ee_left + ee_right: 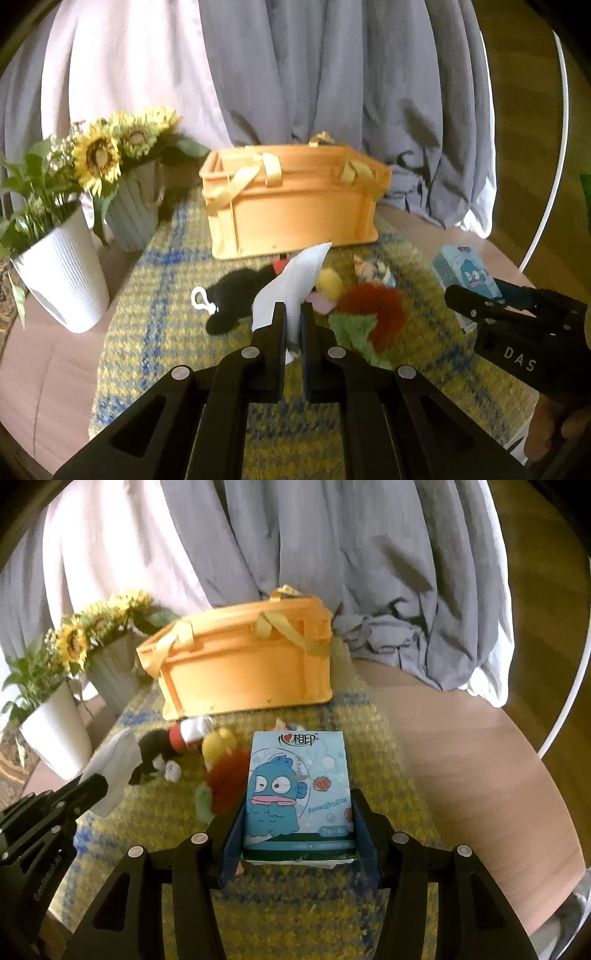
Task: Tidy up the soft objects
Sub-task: 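Lift and carry the napkin and tissue pack over the orange crate with both grippers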
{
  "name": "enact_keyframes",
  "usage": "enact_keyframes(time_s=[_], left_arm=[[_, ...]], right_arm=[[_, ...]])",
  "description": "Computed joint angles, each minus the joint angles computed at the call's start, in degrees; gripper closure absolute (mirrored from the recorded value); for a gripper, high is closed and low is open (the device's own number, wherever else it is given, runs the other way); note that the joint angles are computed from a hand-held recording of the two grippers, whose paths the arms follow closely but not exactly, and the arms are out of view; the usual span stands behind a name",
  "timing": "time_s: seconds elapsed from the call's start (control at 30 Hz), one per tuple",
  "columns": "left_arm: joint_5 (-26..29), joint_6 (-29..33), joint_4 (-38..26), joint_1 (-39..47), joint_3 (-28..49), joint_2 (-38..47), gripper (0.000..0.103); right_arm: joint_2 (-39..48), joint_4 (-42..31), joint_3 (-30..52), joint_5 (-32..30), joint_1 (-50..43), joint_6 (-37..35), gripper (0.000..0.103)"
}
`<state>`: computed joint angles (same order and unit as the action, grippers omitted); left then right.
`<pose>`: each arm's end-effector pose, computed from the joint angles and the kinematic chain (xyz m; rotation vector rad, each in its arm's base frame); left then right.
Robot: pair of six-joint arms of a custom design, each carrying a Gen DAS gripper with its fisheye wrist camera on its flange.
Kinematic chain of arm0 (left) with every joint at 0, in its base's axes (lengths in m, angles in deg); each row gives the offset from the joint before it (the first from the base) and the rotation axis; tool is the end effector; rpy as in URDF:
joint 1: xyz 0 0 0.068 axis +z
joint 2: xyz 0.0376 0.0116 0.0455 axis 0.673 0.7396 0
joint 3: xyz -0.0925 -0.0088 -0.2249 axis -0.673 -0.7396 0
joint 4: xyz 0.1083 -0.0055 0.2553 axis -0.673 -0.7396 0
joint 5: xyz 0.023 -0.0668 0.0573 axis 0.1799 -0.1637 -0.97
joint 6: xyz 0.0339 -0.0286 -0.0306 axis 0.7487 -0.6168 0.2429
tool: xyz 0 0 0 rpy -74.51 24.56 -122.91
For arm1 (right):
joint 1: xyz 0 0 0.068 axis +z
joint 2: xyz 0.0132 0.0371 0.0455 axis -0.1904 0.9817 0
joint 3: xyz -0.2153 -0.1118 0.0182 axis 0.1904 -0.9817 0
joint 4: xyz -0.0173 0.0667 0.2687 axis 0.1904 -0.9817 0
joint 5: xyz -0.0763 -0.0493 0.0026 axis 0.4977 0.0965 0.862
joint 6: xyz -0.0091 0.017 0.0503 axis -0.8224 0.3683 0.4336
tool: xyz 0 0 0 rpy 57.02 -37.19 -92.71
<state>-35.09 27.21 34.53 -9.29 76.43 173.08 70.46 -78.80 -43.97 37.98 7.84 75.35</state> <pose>0.2452 -0.2742 0.1555 -0.0021 2.1990 -0.0465 0.2709 0.0879 0.1561 -0.1095 2.3272 0.1191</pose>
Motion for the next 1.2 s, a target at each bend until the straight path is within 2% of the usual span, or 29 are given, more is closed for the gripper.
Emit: enact_keyframes(time_s=[0.63,1.2], left_arm=[[-5.8,11.7,7.8,1.4,-3.1,-10.9,0.095],[-4.9,25.1,18.9,6.0,-2.5,-13.6,0.095]], right_arm=[[-4.7,2.5,4.9,2.4,3.8,0.9,0.050],[-1.7,10.3,11.2,4.6,5.4,0.0,0.050]])
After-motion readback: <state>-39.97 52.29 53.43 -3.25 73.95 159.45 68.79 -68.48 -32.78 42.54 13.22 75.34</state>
